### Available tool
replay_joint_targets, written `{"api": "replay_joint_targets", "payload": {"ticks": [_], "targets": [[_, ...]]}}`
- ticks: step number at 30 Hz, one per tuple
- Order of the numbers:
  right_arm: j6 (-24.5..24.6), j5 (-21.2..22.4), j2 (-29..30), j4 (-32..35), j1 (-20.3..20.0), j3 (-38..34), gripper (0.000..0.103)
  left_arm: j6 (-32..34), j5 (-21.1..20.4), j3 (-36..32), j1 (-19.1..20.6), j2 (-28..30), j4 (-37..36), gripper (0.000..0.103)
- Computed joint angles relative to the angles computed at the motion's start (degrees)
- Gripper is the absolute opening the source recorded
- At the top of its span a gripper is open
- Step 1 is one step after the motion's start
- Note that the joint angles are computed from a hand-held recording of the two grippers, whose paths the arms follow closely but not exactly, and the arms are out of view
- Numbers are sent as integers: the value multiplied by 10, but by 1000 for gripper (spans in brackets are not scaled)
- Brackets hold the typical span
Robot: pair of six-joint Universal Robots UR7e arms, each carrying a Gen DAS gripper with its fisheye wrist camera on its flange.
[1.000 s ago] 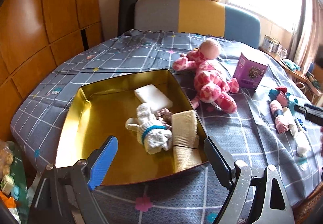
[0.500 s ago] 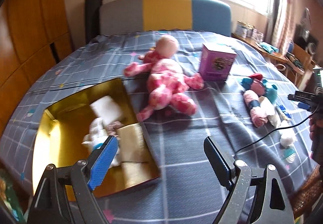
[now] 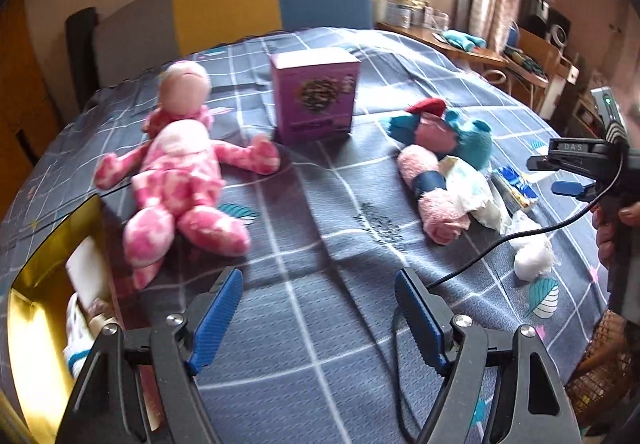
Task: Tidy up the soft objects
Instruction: 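Grasp the clear plastic bag of cotton with the right tool while the left tool grasps the pink towel roll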
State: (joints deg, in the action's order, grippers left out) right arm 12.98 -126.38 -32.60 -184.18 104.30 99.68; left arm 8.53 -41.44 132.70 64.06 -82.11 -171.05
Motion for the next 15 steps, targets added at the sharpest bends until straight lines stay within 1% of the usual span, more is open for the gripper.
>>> {"api": "replay_joint_targets", "payload": {"ticks": [2, 3, 4, 7, 10, 13, 14, 15], "targets": [[7, 34, -8, 26, -7, 6, 65, -8, -18, -10, 6, 12, 14, 77], [10, 44, -12, 46, -8, 7, 65, -14, -21, -13, 8, 17, 19, 77], [11, 46, -14, 63, -7, 8, 65, -15, -21, -14, 9, 22, 20, 77], [-11, 41, -19, 105, -2, 10, 65, -15, -28, -24, 15, 34, 28, 77], [-20, 33, -24, 129, -1, 16, 66, -23, -38, -34, 24, 45, 36, 77], [-16, 47, -31, 178, -3, 15, 66, -28, -42, -44, 29, 55, 42, 77], [-22, 51, -30, 192, -1, 12, 66, -30, -44, -49, 31, 58, 46, 77], [-32, 46, -27, 208, 4, 6, 66, -32, -49, -56, 33, 63, 49, 77]]}}
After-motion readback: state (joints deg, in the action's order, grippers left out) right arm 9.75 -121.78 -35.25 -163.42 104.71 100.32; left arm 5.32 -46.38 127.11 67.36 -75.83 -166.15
